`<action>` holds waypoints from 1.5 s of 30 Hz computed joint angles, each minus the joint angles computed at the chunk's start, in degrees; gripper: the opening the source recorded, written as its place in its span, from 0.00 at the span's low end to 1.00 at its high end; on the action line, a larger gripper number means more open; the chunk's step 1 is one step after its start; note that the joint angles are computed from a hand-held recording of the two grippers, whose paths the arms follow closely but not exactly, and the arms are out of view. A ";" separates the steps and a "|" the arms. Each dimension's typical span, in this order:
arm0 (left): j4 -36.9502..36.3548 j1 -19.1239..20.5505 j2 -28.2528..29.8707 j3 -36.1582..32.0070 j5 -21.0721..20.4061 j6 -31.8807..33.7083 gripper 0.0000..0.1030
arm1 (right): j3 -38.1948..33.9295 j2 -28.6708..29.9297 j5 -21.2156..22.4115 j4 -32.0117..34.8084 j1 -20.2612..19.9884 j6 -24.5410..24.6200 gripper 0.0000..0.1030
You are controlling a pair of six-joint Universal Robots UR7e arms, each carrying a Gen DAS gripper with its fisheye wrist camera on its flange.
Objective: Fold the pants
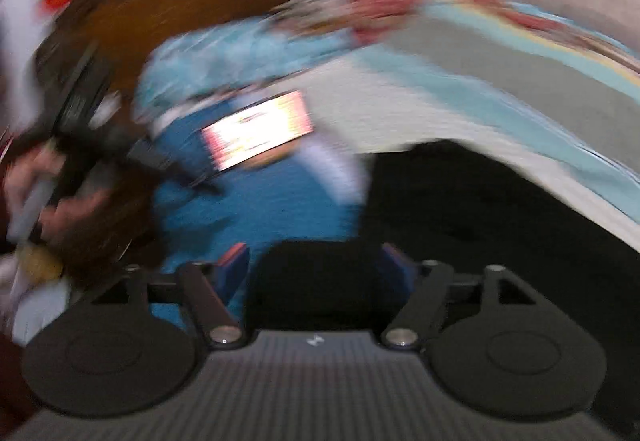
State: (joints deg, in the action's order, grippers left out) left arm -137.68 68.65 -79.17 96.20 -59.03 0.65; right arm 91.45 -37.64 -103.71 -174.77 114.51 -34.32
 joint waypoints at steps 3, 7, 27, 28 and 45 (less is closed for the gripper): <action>-0.77 0.98 -0.78 0.44 -3.27 0.70 0.71 | -6.53 6.10 -12.08 4.36 2.07 -1.57 0.29; -1.32 1.86 -0.57 0.86 -9.96 0.40 0.76 | -0.98 -1.09 -5.17 -2.88 -1.59 19.78 0.10; -2.68 5.42 10.36 -2.89 -46.66 -19.79 0.99 | 12.93 -11.79 12.13 -20.04 -4.38 45.37 0.10; -4.29 5.40 10.03 -2.07 -46.62 -20.17 0.97 | 12.78 -11.87 13.35 -19.07 -4.50 45.09 0.10; -5.14 -0.81 -1.33 8.63 -2.54 -3.75 0.19 | -0.09 -2.18 11.91 5.60 -1.81 35.34 0.29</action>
